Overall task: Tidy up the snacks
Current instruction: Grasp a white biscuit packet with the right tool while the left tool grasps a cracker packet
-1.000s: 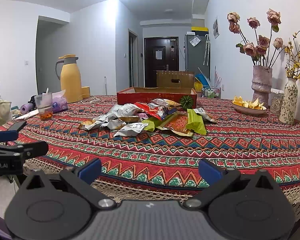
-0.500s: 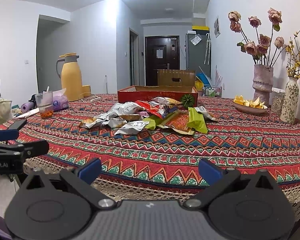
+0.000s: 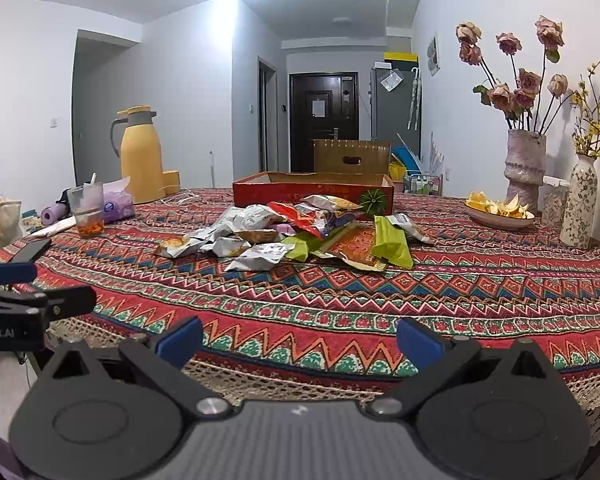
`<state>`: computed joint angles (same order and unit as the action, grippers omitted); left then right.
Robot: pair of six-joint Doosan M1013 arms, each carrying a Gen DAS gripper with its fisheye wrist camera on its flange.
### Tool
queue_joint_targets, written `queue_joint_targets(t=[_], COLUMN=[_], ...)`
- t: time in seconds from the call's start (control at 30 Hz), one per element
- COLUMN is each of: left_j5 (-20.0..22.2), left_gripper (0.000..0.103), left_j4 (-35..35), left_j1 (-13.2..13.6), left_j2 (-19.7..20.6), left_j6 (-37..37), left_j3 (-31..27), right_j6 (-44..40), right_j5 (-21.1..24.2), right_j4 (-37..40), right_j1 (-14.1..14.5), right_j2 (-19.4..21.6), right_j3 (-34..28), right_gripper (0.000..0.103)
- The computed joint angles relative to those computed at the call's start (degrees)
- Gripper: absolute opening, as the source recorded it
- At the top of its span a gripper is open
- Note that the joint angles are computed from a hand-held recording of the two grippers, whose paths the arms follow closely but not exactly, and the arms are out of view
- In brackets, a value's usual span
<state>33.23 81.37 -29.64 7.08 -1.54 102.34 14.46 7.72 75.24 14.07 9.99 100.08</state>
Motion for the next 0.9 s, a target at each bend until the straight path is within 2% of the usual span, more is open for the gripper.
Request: queue_joint_targets(t=[0.2, 0.23, 0.37, 0.63, 0.73, 0.83, 0.9], left_j5=[-1.6, -1.7, -0.1, -1.5, -3.9, -5.9, -6.3], left_gripper=[0.103, 0.103, 0.103, 0.103, 0.103, 0.103, 0.103], left_j4=[-2.6, -2.4, -1.1, -5.3, -8.5, -15.1, -20.0], left_j1=[1.3, 1.5, 2.2, 4.9, 6.5, 8.1, 9.0], left_j2=[0.7, 0.9, 2.1, 4.8, 6.2, 7.8, 8.9], left_j6=[2.1, 1.8, 1.2, 7.1, 11.1, 20.6, 26.4], left_j3=[-1.4, -1.7, -3.3, -7.6, -9.4, -11.6, -13.3], right_j6=[-3.1, -6.4, -9.8, 2.8, 8.1, 17.6, 22.0], right_j5=[0.3, 0.6, -0.2, 1.0, 4.6, 6.8, 8.3], right_j4=[3.0, 5.9, 8.4, -5.3, -12.4, -23.7, -28.6], right_j1=[-0.5, -0.6, -0.7, -0.9, -1.2, -0.9, -0.6], right_j2=[0.7, 0.9, 2.1, 4.8, 6.2, 7.8, 9.0], right_j3=[-1.0, -1.2, -2.8, -7.5, -9.8, -12.3, -14.0], right_gripper=[0.103, 0.103, 0.103, 0.103, 0.101, 0.091, 0.084])
